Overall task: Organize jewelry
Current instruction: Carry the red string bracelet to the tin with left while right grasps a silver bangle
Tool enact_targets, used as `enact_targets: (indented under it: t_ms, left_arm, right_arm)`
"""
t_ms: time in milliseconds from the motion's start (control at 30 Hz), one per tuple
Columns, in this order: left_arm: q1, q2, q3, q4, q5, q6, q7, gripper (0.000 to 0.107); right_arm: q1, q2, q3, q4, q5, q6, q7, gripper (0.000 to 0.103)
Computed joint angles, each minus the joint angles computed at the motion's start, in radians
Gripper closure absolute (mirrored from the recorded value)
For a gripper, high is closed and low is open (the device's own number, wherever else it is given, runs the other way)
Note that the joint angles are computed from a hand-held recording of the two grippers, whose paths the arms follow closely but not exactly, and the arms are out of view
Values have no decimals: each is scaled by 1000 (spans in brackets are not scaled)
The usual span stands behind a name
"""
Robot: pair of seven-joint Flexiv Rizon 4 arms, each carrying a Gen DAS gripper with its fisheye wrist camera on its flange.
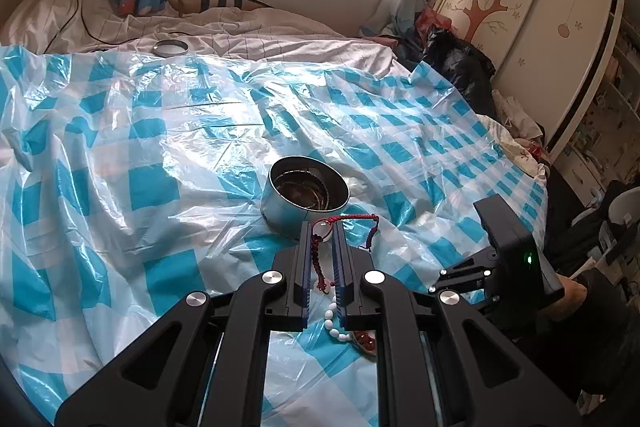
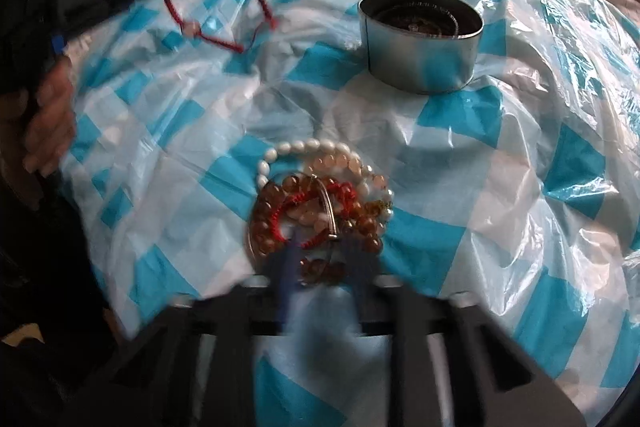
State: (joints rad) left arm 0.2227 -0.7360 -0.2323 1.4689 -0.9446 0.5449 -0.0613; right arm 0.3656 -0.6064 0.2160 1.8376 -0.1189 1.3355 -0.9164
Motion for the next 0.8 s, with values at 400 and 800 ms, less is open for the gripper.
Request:
enact_targets:
  t_ms: [400, 800]
  left_arm:
    - [-6, 1, -2, -1, -7, 6, -10, 98]
    - [-44, -37, -33, -56, -28, 29, -92, 98]
  right_arm:
    - [-10, 68, -32, 83, 35, 180, 42, 96]
    - [315, 142, -547, 196, -30, 375, 343, 96]
